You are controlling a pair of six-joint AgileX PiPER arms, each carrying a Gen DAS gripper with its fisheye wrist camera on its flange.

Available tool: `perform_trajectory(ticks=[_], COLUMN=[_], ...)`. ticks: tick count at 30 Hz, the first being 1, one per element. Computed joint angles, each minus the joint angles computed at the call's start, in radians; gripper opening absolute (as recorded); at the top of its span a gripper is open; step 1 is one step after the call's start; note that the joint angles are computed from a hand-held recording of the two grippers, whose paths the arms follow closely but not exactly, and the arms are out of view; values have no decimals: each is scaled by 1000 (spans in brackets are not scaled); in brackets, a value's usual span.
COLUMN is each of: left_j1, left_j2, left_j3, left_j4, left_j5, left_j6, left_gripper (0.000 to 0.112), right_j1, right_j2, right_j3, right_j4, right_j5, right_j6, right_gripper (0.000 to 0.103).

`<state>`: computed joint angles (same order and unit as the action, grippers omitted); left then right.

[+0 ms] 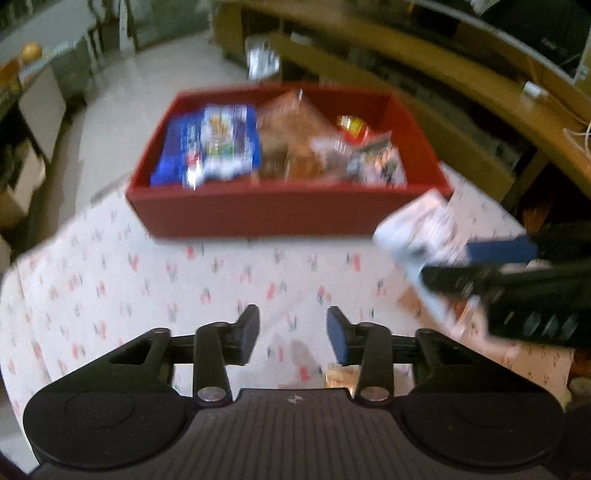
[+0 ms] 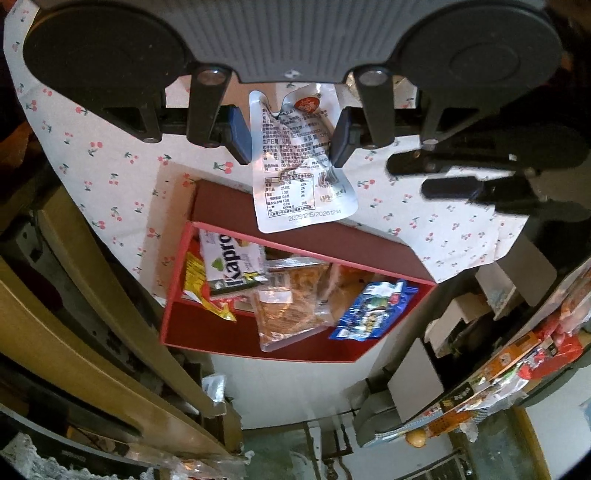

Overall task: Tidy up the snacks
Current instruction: 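Carry the gold packet and white packet with both tools over the red box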

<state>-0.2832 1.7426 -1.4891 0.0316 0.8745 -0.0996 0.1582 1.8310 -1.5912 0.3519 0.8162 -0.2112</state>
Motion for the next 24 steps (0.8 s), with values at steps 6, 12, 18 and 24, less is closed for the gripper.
perform_trajectory(ticks=[6,12,18,24], left_j1=[-44,-74,-65,-48], left_j2=[-44,-15,-28,-64], left_j3=[105,127,139,141], left_j4=[-7,-5,-16,-15], left_j5=[-4,11,16,0], left_j6=[82,92,75,61], left_gripper=[77,64,47,47], right_j1=[-35,-43,-43,-42], right_j2=[-4,-11,-9,-9], right_j3=[9,17,12,16], right_j4=[19,32,40,28], right_j5=[12,21,22,13], right_j6=[-19,-35,-43,-33], right_gripper=[47,47,47,47])
